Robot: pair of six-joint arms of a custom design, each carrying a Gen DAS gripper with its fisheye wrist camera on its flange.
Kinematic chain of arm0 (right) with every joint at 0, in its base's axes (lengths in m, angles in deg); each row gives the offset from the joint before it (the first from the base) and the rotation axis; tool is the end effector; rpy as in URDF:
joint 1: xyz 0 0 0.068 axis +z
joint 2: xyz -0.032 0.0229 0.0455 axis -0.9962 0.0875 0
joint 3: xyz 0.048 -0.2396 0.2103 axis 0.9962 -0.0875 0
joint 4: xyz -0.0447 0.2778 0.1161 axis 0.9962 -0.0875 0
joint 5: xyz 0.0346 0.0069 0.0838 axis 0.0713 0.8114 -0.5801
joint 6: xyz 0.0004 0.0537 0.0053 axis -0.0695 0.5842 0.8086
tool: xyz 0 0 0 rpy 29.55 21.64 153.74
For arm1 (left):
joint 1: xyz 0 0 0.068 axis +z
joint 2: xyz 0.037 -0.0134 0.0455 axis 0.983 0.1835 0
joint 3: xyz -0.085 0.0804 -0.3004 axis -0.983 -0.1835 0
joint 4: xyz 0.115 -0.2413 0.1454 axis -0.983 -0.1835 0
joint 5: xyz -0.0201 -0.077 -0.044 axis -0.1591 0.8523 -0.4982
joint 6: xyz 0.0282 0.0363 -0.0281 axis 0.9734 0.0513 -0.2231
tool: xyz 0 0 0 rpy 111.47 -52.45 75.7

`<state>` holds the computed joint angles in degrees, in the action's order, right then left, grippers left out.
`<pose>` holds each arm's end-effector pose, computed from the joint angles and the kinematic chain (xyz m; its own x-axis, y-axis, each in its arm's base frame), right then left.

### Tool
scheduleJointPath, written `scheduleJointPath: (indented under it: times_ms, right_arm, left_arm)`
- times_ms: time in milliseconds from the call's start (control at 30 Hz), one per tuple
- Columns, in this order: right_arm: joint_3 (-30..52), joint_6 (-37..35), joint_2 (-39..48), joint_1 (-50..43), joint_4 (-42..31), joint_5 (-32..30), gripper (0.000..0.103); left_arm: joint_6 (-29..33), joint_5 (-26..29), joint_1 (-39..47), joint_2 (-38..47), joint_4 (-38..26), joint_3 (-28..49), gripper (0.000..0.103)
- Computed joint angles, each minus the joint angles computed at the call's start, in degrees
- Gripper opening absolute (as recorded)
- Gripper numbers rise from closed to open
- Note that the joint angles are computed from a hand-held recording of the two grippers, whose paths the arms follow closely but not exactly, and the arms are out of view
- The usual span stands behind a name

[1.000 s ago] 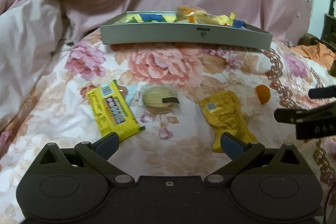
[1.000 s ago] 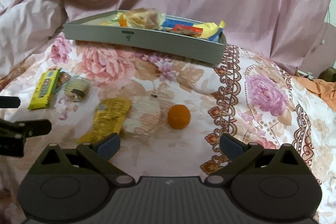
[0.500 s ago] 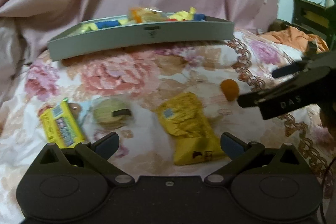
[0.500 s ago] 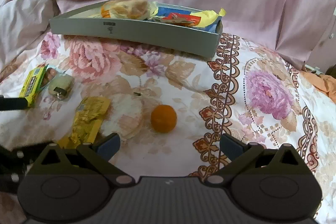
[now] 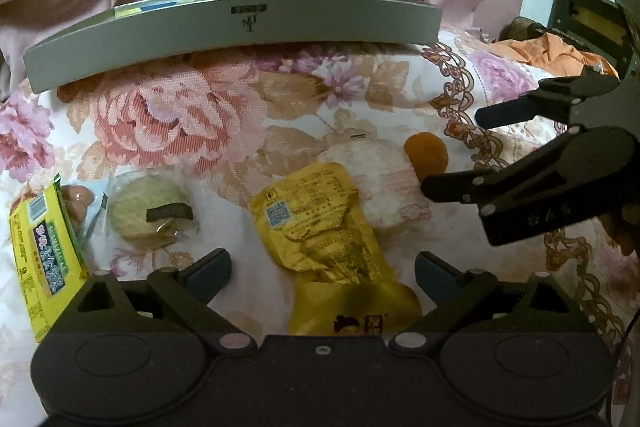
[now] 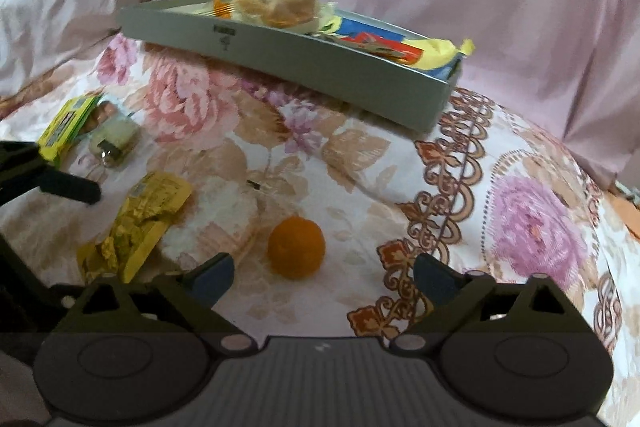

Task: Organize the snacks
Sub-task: 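Grasp the gold foil pouch with the left tool while the right tool grasps the orange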

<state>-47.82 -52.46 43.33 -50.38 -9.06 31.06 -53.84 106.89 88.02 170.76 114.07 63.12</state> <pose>0.1554 0.0896 0.0761 -0.6235 -0.2698 -0.7338 -0.1947 0.9626 -0.1885 0.1879 0.0094 0.0510 -0.5863 0.3582 -0.7266 0.5693 0.8203 -0.0550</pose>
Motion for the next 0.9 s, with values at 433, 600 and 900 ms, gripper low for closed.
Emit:
scheduleJointPath:
  times_ms: [433,600,900]
  right_arm:
    - [2.1,-1.24,7.76,-3.95,4.73,-6.27,0.067]
    - [1.88,-0.09,9.33,-4.63,7.74,-6.96,0.062]
    - [1.96,1.76,9.38,-4.81,8.41,-9.63,0.037]
  left_arm:
    - [-2.12,-2.29,0.55,-1.2,-2.53,1.54,0.066]
    - [-2.3,-2.9,0.47,-1.22,-1.1,0.85,0.062]
    - [-3.21,-2.02,1.75,-0.02,0.52,0.76,0.05]
